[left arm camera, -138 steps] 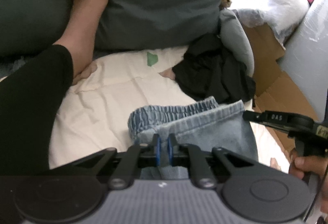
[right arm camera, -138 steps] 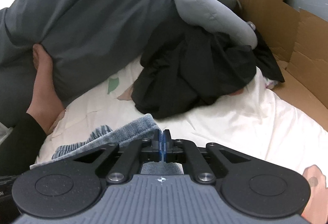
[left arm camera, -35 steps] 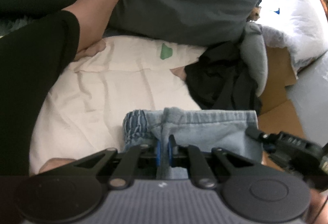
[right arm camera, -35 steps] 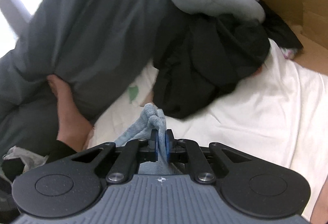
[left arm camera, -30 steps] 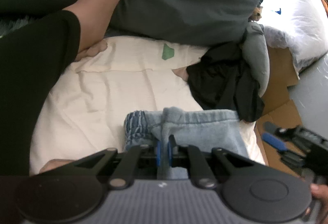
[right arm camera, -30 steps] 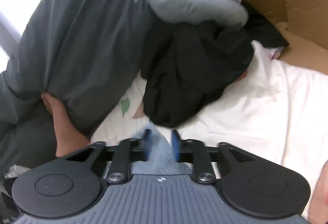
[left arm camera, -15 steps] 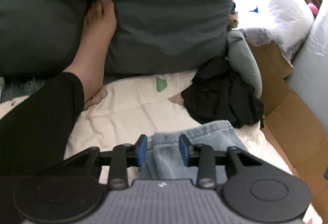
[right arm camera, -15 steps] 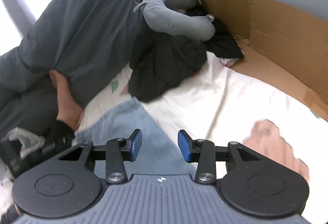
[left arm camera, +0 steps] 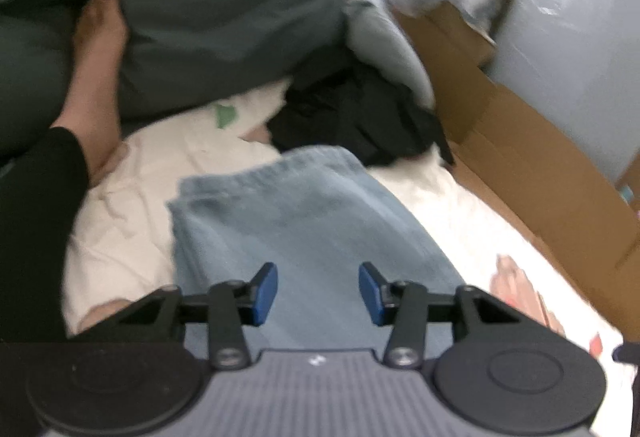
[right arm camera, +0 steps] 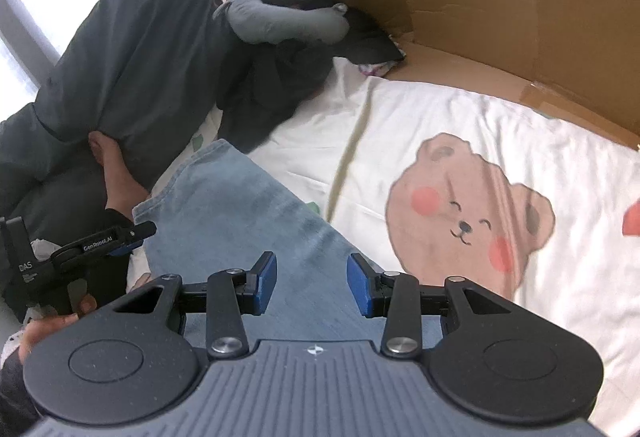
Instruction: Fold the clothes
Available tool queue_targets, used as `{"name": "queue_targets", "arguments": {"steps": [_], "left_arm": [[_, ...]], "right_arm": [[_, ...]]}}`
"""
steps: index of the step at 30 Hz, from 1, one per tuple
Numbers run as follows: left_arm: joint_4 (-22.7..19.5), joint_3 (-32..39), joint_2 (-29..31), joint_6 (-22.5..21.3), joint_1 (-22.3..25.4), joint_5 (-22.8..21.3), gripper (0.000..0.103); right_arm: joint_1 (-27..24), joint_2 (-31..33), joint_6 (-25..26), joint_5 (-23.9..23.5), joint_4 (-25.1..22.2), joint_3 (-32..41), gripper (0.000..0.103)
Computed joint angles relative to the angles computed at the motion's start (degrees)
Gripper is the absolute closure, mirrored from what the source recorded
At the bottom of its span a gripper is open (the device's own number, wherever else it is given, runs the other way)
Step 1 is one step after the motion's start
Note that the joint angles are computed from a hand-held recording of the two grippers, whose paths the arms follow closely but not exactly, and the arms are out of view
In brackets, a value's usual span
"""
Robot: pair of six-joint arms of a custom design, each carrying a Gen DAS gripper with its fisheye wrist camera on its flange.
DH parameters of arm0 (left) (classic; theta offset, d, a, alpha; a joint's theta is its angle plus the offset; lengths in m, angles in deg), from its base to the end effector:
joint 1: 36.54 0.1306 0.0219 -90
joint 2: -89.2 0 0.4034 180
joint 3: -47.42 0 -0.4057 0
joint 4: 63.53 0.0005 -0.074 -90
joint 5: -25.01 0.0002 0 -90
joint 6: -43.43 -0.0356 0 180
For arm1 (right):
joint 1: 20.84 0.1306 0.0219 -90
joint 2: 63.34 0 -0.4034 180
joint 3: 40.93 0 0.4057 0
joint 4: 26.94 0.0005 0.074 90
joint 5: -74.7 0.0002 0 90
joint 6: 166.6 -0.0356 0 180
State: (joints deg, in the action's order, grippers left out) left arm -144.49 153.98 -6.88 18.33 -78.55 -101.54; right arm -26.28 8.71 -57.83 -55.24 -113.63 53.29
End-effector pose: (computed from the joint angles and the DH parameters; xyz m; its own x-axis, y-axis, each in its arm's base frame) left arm 0.3165 -0.2572 0.6005 -0.5447 -0.4885 -0.6817 -0.4431 0.8578 -0.2606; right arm 0.3174 -0.0078 0.5759 -0.7858 -0.1730 -0.5938 -0.4807 0.7750 0.4103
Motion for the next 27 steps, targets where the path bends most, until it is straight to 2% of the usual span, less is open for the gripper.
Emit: {"name": "queue_targets", "arguments": {"steps": [5, 10, 15, 17, 24, 27], "left_arm": [[-1.1, 2.3, 2.7, -3.1, -4.4, 2.4, 0.054], [-2.3, 4.0, 5.0, -5.4, -8.8, 5.7, 0.057], [-5.4, 5.7, 7.6, -4.4, -12.0, 8.8, 0.085], [-7.0, 6.4, 8.4, -3.5, -13.0, 9.8, 0.090], [-10.2, 7.2, 9.5, -4.1, -15.8, 11.8, 0.091], [-13.1, 8.1, 11.0, -4.5, -16.6, 13.1, 0.091]], "right_arm": [[-3.8, -4.3, 1.8, -2.5, 5.2, -7.2, 0.057], [-6.6, -6.9, 1.7, -4.9, 8.0, -12.9, 0.057], [-9.8, -8.9, 0.9, -6.4, 10.0, -17.2, 0.057], [-11.1, -9.5, 0.7, -6.3, 10.2, -18.7, 0.057], [-14.9, -11.2, 1.8, -6.2, 11.4, -23.1, 0.057], [-16.4, -11.4, 3.3, -6.5, 11.1, -24.1, 0.064]]}}
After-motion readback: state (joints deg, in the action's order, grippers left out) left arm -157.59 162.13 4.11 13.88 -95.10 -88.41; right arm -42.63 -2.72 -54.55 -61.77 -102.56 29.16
